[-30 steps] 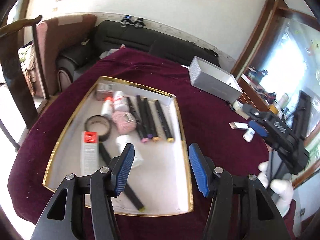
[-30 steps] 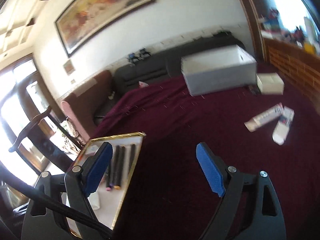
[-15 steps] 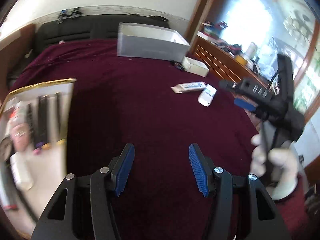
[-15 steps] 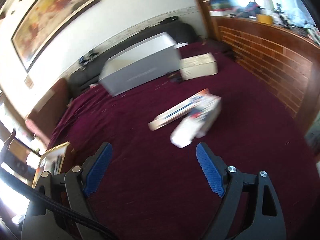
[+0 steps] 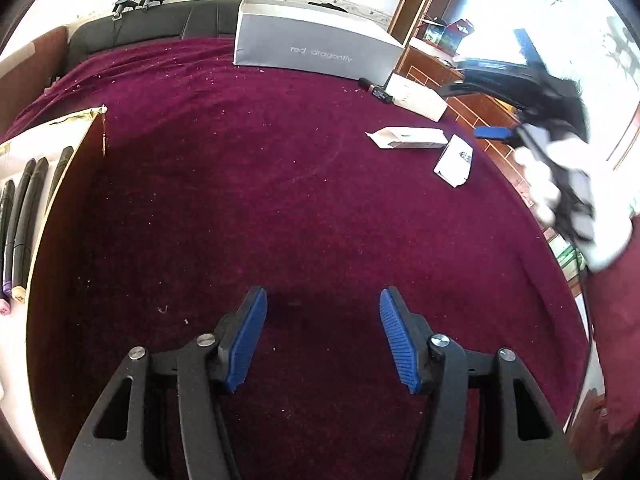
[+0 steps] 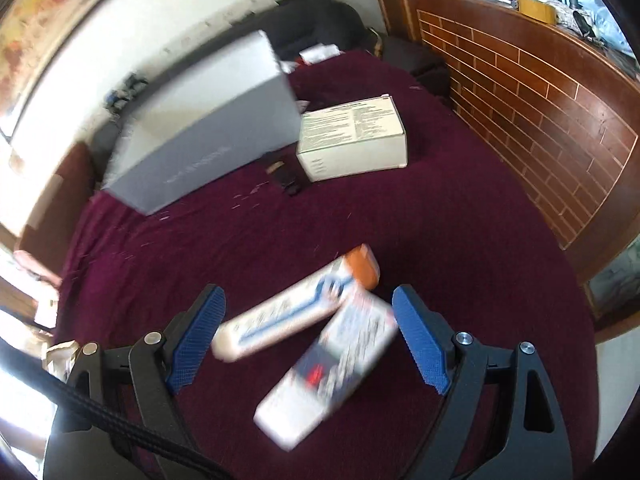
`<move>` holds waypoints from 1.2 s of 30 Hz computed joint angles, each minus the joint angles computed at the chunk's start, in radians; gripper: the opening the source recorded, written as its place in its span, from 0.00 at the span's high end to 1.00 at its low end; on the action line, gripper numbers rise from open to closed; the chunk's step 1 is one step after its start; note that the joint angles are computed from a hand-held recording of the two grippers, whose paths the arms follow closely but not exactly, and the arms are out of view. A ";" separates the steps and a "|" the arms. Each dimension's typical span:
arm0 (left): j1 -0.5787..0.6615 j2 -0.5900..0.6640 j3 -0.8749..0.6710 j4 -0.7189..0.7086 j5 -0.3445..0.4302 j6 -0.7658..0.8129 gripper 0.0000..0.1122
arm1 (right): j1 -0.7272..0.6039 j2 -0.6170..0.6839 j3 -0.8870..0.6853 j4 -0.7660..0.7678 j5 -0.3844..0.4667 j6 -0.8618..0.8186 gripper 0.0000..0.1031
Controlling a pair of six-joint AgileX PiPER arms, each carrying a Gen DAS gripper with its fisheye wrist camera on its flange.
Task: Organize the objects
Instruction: 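Move both grippers back to the remaining boxes and tube, then grasp the white ointment tube with the left gripper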
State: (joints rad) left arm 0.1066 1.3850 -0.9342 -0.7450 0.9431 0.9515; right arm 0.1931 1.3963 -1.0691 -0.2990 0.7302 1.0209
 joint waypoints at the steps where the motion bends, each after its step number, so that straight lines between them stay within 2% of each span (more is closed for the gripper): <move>1: 0.005 0.000 0.000 -0.007 0.010 0.009 0.49 | -0.019 0.047 -0.049 0.006 0.034 -0.024 0.17; 6: 0.058 0.035 -0.016 -0.073 0.079 0.048 0.45 | -0.058 0.257 -0.267 -0.016 0.232 -0.068 0.17; 9: 0.058 0.039 -0.016 -0.081 0.086 0.052 0.41 | -0.072 0.309 -0.299 0.085 0.215 -0.139 0.18; 12: 0.050 0.045 -0.022 -0.084 0.088 0.053 0.38 | -0.045 0.305 -0.276 0.268 0.150 -0.273 0.18; 17: 0.070 0.057 -0.023 -0.109 0.116 0.070 0.36 | 0.081 0.276 -0.223 0.657 0.116 -0.669 0.18; 19: 0.067 0.058 -0.025 -0.109 0.120 0.072 0.34 | 0.154 0.207 -0.170 0.674 0.090 -0.683 0.18; 22: 0.051 0.056 -0.026 -0.101 0.112 0.070 0.29 | 0.225 0.029 -0.050 0.556 0.006 -0.500 0.17; 24: 0.029 0.049 -0.024 -0.085 0.108 0.072 0.20 | 0.261 -0.104 0.037 0.392 -0.024 -0.301 0.17; 26: 0.016 0.031 -0.022 -0.054 0.099 0.044 0.20 | 0.295 -0.196 0.076 0.192 0.037 -0.119 0.17; 27: 0.007 0.030 -0.045 -0.015 0.124 -0.001 0.20 | 0.331 -0.242 0.102 0.092 0.089 -0.024 0.17; 29: 0.012 0.052 -0.113 -0.004 0.203 -0.030 0.20 | 0.381 -0.304 0.172 -0.010 0.094 0.112 0.17; 30: 0.007 0.040 -0.152 0.004 0.199 -0.044 0.20 | 0.394 -0.328 0.207 -0.044 0.082 0.168 0.18; 32: -0.024 0.014 -0.200 0.034 0.121 -0.039 0.20 | 0.418 -0.373 0.288 -0.148 0.038 0.320 0.18; 34: -0.078 0.019 -0.259 0.094 0.019 -0.021 0.20 | 0.373 -0.415 0.383 -0.196 -0.079 0.408 0.18; 36: -0.130 0.065 -0.323 0.179 -0.034 -0.034 0.20 | 0.332 -0.443 0.458 -0.218 -0.189 0.477 0.18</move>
State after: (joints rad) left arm -0.0229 1.4504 -1.2571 -0.5665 0.9087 0.9170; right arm 0.5254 0.9532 -0.6114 -0.5168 0.5410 1.4981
